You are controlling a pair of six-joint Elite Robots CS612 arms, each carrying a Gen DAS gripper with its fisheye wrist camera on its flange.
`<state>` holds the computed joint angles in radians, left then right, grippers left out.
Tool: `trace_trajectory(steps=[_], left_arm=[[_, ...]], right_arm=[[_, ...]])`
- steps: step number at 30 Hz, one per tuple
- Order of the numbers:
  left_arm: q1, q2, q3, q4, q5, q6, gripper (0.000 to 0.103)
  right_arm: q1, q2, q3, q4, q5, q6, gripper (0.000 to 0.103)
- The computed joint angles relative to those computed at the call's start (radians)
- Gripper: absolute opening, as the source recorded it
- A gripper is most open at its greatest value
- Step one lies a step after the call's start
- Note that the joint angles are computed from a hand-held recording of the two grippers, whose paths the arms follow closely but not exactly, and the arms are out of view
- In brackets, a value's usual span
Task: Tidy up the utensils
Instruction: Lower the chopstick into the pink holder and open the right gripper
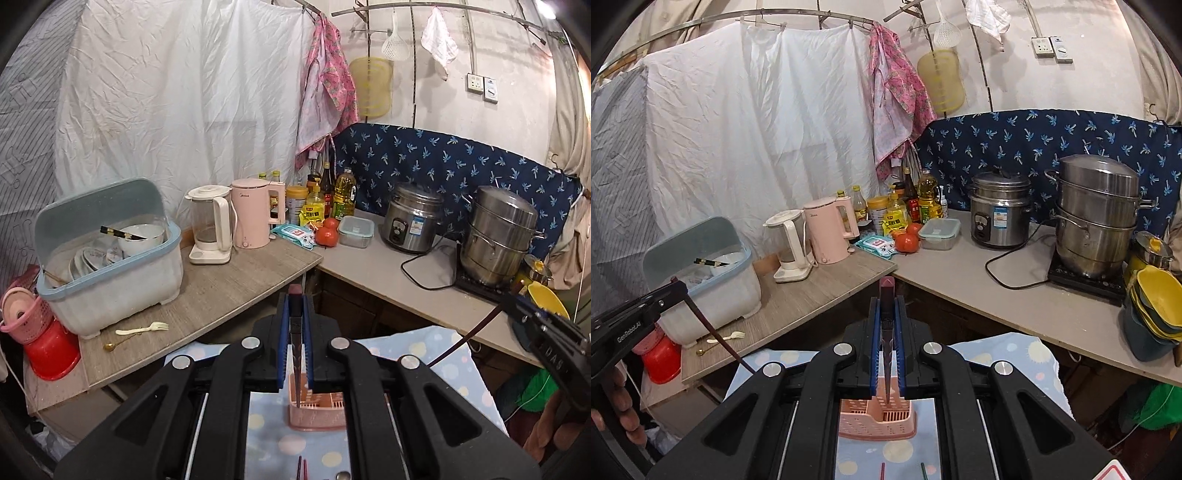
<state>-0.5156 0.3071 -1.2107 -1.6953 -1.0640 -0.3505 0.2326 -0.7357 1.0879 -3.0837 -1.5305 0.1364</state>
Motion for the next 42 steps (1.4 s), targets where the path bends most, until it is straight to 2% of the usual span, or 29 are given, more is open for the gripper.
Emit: trace_trajectory(steps=[8, 19, 23, 33, 34, 35, 36, 37, 38, 42], left_arm=[[0.023, -0.035, 0.111, -0.056, -0.042, -0.026, 0.007], [0.024, -0.068, 0.157, -0.137, -0.048, 0.009, 0.007], [0.028, -0.06, 0.176, -0.118, -0.049, -0.009, 0.007], [0.037, -0.016, 0.162, -0.003, -0.064, -0.079, 0.009], [0.036, -0.01, 0.152, 0.008, -0.055, -0.091, 0.012], [0.035, -0.006, 0.145, 0.017, -0.055, -0.097, 0.022], [0.034, -0.001, 0.135, 0.024, -0.051, -0.107, 0.037], [0.032, 0.002, 0.127, 0.028, -0.037, -0.116, 0.046], [0.029, 0.007, 0.116, 0.031, -0.016, -0.123, 0.058], [0.024, 0.02, 0.076, 0.048, -0.001, -0.128, 0.062]], right_arm=[[0.01, 0.078, -0.104, 0.1, -0.004, -0.012, 0.007], [0.011, 0.115, -0.148, 0.14, -0.008, -0.019, 0.007], [0.013, 0.126, -0.154, 0.15, -0.019, -0.026, 0.007], [0.014, 0.129, -0.13, 0.181, -0.027, -0.032, 0.007], [0.014, 0.128, -0.125, 0.172, -0.037, -0.029, 0.009], [0.016, 0.125, -0.116, 0.158, -0.048, -0.028, 0.014], [0.018, 0.122, -0.108, 0.142, -0.066, -0.031, 0.032], [0.021, 0.117, -0.097, 0.116, -0.086, -0.03, 0.056], [0.022, 0.111, -0.083, 0.083, -0.099, -0.026, 0.063], [0.023, 0.087, -0.049, 0.036, -0.111, -0.031, 0.064]])
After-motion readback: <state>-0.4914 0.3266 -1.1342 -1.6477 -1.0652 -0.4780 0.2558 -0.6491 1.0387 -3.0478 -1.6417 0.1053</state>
